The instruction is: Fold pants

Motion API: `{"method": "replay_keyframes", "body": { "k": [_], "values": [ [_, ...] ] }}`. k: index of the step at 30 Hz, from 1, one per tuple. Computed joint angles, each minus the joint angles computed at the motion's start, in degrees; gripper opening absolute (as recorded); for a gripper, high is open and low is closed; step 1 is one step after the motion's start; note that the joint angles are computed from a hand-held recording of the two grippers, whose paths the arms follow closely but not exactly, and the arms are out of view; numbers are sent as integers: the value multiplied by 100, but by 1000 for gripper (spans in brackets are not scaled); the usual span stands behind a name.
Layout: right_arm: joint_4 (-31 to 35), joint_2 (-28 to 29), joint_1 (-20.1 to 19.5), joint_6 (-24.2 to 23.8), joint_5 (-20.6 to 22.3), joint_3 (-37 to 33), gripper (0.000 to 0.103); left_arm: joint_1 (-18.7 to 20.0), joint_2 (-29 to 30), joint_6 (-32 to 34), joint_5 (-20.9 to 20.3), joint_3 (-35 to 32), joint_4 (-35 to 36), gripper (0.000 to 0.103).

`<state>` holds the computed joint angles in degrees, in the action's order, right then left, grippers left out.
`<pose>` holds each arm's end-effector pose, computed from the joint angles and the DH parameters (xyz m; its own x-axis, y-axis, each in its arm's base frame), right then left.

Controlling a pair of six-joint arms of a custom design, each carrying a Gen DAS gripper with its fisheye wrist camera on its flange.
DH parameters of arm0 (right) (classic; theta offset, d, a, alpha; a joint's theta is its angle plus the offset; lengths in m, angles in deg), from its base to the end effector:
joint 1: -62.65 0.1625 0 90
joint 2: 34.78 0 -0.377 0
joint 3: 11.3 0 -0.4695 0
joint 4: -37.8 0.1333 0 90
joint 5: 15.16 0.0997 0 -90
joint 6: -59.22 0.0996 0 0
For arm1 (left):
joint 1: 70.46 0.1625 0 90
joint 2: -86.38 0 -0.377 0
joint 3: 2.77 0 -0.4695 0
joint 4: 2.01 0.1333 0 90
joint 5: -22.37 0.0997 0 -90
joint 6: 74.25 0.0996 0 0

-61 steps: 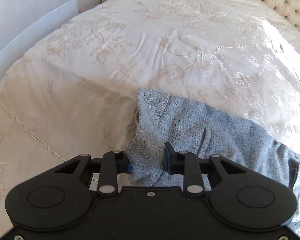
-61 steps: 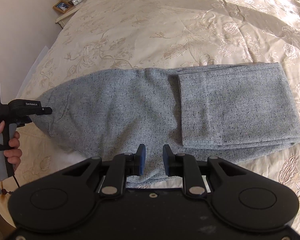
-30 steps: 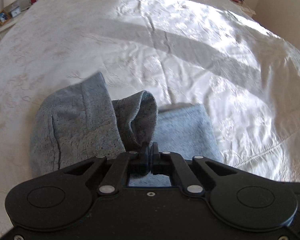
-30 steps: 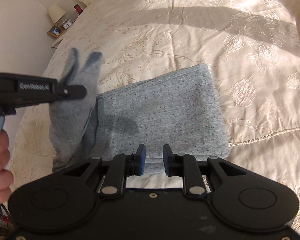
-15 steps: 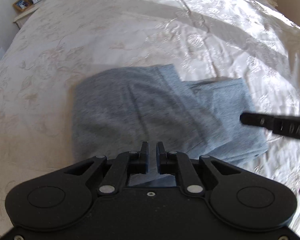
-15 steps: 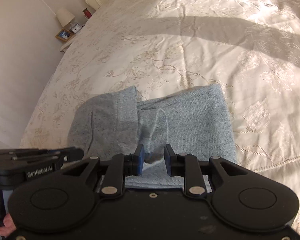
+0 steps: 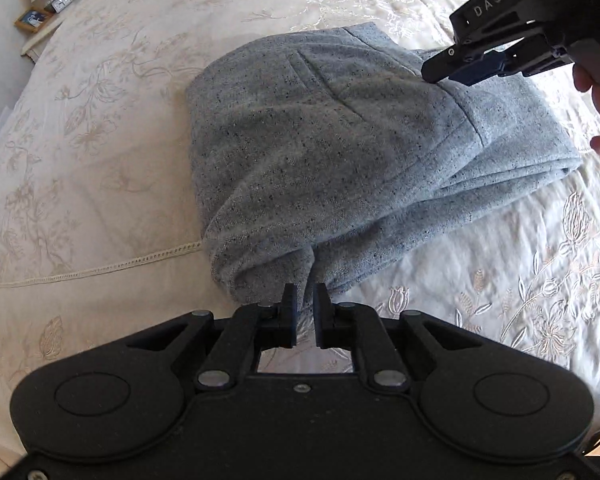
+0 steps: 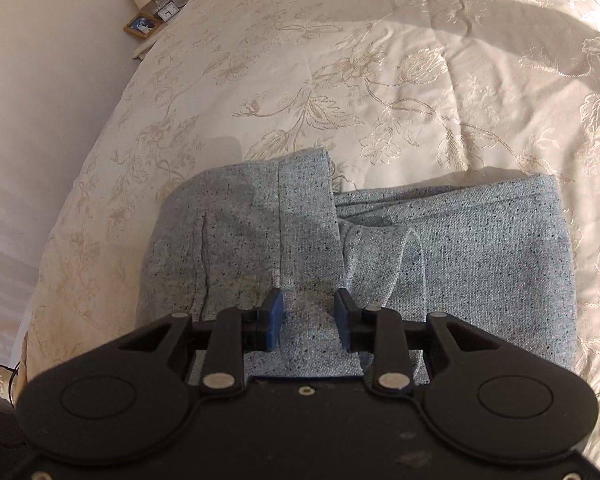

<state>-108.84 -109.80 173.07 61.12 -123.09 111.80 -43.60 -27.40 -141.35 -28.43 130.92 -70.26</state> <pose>0.2789 -0.4551 0.0985 -0.9186 -0.2581 0.2993 -0.3147 0.9358 -0.1589 -0.1902 -0.3163 0.2237 -0.6044 0.0319 -0.7961 0.2821 0.9431 -0.1763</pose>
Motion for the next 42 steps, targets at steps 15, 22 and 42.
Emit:
{"method": "replay_keyframes", "body": {
  "k": [15, 22, 42],
  "values": [
    [-292, -532, 234, -466, 283, 203, 4, 297, 335, 5, -51, 42, 80, 19],
    [74, -1503, 85, 58, -182, 840, 1, 62, 225, -208, 116, 145, 661, 7],
    [-466, -404, -265, 339, -51, 345, 41, 117, 243, -314, -49, 77, 993, 6]
  ]
}}
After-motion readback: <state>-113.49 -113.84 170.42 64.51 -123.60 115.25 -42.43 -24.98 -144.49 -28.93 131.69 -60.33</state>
